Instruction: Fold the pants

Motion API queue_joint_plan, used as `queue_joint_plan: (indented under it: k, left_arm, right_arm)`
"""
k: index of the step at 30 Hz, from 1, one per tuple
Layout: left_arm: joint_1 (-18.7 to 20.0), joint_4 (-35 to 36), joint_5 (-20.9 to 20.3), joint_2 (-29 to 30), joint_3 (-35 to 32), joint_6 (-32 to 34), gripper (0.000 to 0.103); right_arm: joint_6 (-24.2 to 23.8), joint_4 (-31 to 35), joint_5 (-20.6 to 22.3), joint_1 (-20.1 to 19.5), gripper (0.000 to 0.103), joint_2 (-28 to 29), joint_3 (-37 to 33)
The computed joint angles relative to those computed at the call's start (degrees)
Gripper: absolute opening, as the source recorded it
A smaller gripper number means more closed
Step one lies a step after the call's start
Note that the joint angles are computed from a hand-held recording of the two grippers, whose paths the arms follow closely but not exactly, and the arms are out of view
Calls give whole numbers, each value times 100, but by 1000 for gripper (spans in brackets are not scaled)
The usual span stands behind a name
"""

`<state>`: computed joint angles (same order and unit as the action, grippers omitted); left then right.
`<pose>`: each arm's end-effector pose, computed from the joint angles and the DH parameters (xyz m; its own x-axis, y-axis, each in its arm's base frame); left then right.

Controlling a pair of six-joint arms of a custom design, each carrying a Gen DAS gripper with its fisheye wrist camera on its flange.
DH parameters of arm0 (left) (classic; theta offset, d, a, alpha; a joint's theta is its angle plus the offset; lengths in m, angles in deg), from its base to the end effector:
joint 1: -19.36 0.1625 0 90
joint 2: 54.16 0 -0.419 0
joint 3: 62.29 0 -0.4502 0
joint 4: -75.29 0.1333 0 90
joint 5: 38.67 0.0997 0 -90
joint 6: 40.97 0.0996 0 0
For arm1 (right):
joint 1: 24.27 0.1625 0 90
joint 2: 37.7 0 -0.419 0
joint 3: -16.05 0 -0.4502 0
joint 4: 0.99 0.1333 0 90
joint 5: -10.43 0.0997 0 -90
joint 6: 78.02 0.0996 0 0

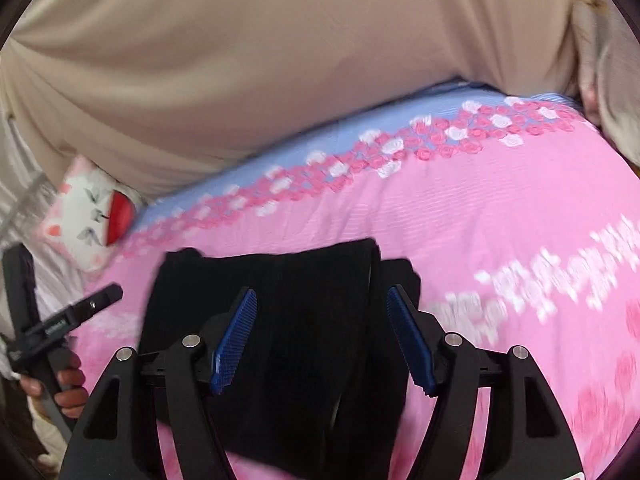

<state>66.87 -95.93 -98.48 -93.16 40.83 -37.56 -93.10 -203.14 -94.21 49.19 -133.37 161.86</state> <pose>-0.2989 -0.5978 -0.0318 -0.6975 0.5159 -0.4973 0.6883 0.6753 -0.2649 -0.0043 -0.3941 0.2767 -0.8690 0.3555 0.3443 -0.0958 0.5617 -0.8218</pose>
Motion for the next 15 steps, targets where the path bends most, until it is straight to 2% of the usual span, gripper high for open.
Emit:
queue_joint_plan:
  k: [1, 2, 3, 5, 6, 8, 9, 10, 11, 13, 15]
  left_arm:
    - [51, 89, 351, 274, -266, -44, 85]
    - [103, 218, 639, 480, -480, -113, 85]
    - [229, 394, 687, 636, -685, -185, 86]
    - [419, 382, 616, 678, -800, -317, 87]
    - [413, 201, 788, 685, -760, -202, 87]
    - [308, -700, 1769, 932, -720, 365, 87]
    - [308, -1021, 2098, 1092, -798, 652, 87]
    - [278, -1103, 2188, 1112, -757, 699, 87]
    - [261, -1025, 2037, 981, -647, 579, 87]
    - [206, -1189, 1809, 716, -364, 621, 86]
    - [139, -1438, 1455, 393, -24, 720, 87]
  right_arm:
    - [27, 118, -128, -14, 64, 160, -184]
    - [69, 261, -109, -93, 44, 307, -334]
    - [159, 628, 113, -245, 31, 349, -493]
    - [200, 868, 283, -306, 21, 345, -563]
    - [13, 751, 174, -118, 19, 416, -571]
    - [-380, 370, -195, 254, 17, 679, -601]
    - [-418, 298, -305, 328, 17, 846, -668]
    - [-396, 338, -470, 308, 21, 994, -767]
    - [-345, 340, -582, 259, 24, 1084, -815]
    - [-81, 400, -206, 15, 24, 892, -655]
    - [52, 248, -74, -13, 30, 588, -396]
